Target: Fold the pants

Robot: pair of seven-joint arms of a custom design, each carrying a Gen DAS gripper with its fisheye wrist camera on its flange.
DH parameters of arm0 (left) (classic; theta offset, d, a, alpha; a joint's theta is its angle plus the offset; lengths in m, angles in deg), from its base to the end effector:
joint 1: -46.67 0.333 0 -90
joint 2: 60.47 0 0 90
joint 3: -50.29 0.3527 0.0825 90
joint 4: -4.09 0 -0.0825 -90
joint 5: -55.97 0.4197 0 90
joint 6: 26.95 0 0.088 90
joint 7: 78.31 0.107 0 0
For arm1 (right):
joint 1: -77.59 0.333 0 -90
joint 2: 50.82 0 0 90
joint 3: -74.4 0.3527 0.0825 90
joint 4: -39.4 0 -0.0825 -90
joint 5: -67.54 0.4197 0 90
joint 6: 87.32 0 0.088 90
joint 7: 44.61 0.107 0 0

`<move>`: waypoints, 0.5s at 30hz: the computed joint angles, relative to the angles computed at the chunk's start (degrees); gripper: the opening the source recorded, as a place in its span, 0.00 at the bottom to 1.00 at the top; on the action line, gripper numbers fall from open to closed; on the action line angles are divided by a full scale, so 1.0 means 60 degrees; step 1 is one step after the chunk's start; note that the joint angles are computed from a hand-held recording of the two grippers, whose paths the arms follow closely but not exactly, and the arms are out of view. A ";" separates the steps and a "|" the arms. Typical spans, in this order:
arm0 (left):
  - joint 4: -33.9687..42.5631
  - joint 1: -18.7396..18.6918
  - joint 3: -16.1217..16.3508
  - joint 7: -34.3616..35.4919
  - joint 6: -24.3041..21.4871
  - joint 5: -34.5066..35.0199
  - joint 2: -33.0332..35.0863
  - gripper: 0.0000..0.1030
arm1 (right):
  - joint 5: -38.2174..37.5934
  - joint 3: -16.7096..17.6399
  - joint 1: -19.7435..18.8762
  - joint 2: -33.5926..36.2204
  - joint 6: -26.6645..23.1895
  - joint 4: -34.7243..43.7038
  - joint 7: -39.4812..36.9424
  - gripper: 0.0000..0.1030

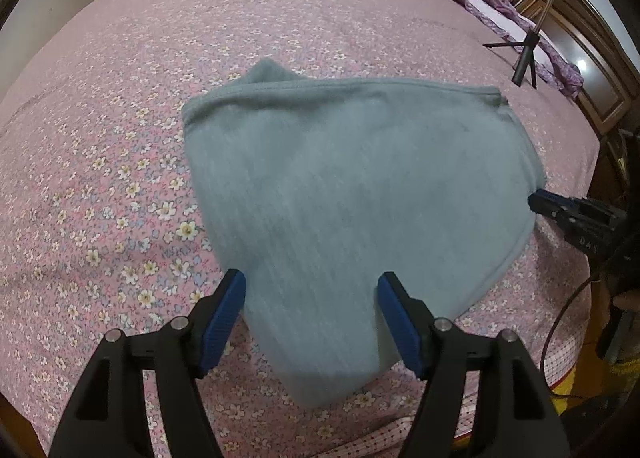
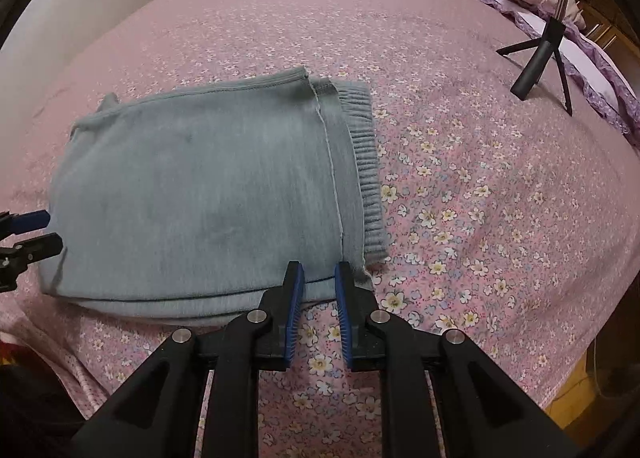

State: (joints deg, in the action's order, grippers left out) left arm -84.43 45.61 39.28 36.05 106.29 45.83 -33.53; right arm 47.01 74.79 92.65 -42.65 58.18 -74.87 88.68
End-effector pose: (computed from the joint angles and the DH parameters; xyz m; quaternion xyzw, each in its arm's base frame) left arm 0.7509 -0.1388 0.4349 -0.5003 0.8439 -0.1870 0.0503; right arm 0.6281 0.1778 0.4503 -0.6036 0.7620 -0.1761 0.1550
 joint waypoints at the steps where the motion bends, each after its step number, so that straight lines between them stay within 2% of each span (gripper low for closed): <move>1: -0.0040 0.0034 0.0014 -0.0035 -0.0004 -0.0033 -0.0043 0.70 | 0.0048 0.0002 -0.0013 -0.0022 0.0044 -0.0038 -0.0014 0.17; 5: -0.0206 0.0103 0.0106 -0.0341 0.0069 -0.0084 -0.0205 0.70 | 0.0186 0.0012 -0.0037 -0.0120 0.0180 -0.0175 0.0090 0.19; 9: -0.0234 0.0194 0.0182 -0.0701 0.0022 -0.0145 -0.0261 0.71 | 0.0518 0.0054 -0.0089 -0.0291 0.0239 -0.0337 0.0154 0.36; 11: -0.0218 0.0266 0.0226 -0.0850 -0.0063 -0.0152 -0.0253 0.73 | 0.0572 0.0077 -0.0084 -0.0421 0.0184 -0.0422 0.0298 0.42; 15: -0.0157 0.0429 0.0263 -0.0940 -0.0321 -0.0185 -0.0221 0.74 | 0.0479 0.0173 -0.0072 -0.0768 0.0274 -0.0658 0.0484 0.43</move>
